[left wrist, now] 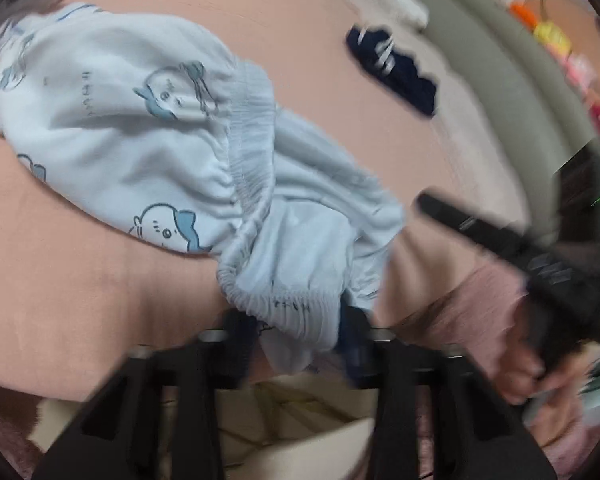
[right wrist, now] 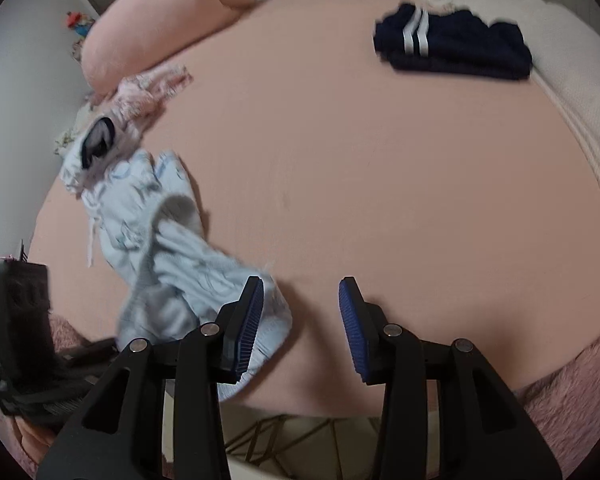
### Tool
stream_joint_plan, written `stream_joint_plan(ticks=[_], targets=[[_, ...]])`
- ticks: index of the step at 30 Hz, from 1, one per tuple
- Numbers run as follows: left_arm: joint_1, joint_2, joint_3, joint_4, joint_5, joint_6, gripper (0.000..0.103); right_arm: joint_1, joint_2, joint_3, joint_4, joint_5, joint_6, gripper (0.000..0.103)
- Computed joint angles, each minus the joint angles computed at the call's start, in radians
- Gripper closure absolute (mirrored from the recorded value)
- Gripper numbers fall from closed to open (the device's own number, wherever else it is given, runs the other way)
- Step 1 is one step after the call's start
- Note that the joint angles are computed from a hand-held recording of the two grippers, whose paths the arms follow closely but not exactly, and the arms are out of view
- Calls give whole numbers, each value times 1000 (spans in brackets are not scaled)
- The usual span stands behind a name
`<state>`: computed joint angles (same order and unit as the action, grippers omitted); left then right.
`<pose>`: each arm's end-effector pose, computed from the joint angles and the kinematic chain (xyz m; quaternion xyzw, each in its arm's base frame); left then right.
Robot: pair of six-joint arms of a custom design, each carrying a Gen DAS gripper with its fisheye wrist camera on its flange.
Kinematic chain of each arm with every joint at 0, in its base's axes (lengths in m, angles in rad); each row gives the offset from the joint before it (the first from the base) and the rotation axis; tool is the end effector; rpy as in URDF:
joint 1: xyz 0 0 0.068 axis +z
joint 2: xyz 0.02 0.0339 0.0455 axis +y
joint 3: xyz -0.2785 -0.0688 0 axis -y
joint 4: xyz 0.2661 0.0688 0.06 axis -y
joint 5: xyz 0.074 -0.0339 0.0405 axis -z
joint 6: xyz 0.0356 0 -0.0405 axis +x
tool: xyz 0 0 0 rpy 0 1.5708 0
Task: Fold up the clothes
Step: 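Pull the pants out of the pile with both grippers, dragging them across the bed, then lift the pants with both grippers and lay them flat on the bed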
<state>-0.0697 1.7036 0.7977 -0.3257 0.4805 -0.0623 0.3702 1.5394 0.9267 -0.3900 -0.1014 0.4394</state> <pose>0.3015 -0.0375 0.1176 0.0437 0.9572 -0.2448 0.1481 0.2992 0.1200 0.1957 0.0190 0.9586 0.1549 0.2381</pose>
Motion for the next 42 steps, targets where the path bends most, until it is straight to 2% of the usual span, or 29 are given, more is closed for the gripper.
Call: stream_joint_plan(ticks=[2,4,6,8,11,13,15,19,21,23,25,27,28,29,30,32,33,36,42], targets=[[23,-47,-7,-30,-68,17,93,13,24,20,-19,-6,-14,56],[60,-120,-10,-67,-217,50,93,40,85,61,-56,-1,-26,56],[130,-169,-5,-102,-274,71,93,66,137,69,-48,-38,-18,56],[223,-206,9,-138,-289,85,93,96,198,102,-65,-122,-26,54],[291,-264,10,-133,-396,105,93,133,209,125,-43,-256,-58,56],[343,-261,24,-151,-365,141,93,145,196,139,-31,-239,-50,56],[380,-231,35,-164,-280,153,93,156,223,186,-43,-197,-68,55],[400,-240,-4,-133,-222,145,93,191,281,279,-58,-151,-114,53],[407,-242,-13,-125,-197,135,92,222,343,353,-66,-104,-130,52],[401,-235,-18,-123,-193,117,92,241,436,470,-117,-60,-96,52],[329,-240,-44,-96,-207,30,92,231,498,527,-100,-124,-56,52],[320,-218,-61,-76,-191,9,92,240,533,572,-110,-147,-54,52],[316,-204,-65,-68,-201,6,92,245,564,611,-142,-136,-74,58],[311,-188,-67,-60,-215,1,92,250,596,650,-174,-125,-93,84],[312,-173,-61,-52,-221,0,92,249,617,677,-198,-123,-101,88],[317,-185,-47,-56,-204,5,92,241,606,684,-209,-108,-108,95],[316,-201,-37,-57,-199,11,92,241,582,675,-204,-58,-124,97],[288,-233,28,-74,-191,40,92,234,469,615,-162,111,-180,98],[208,-239,210,-70,-209,37,94,189,260,573,-135,294,-172,98]])
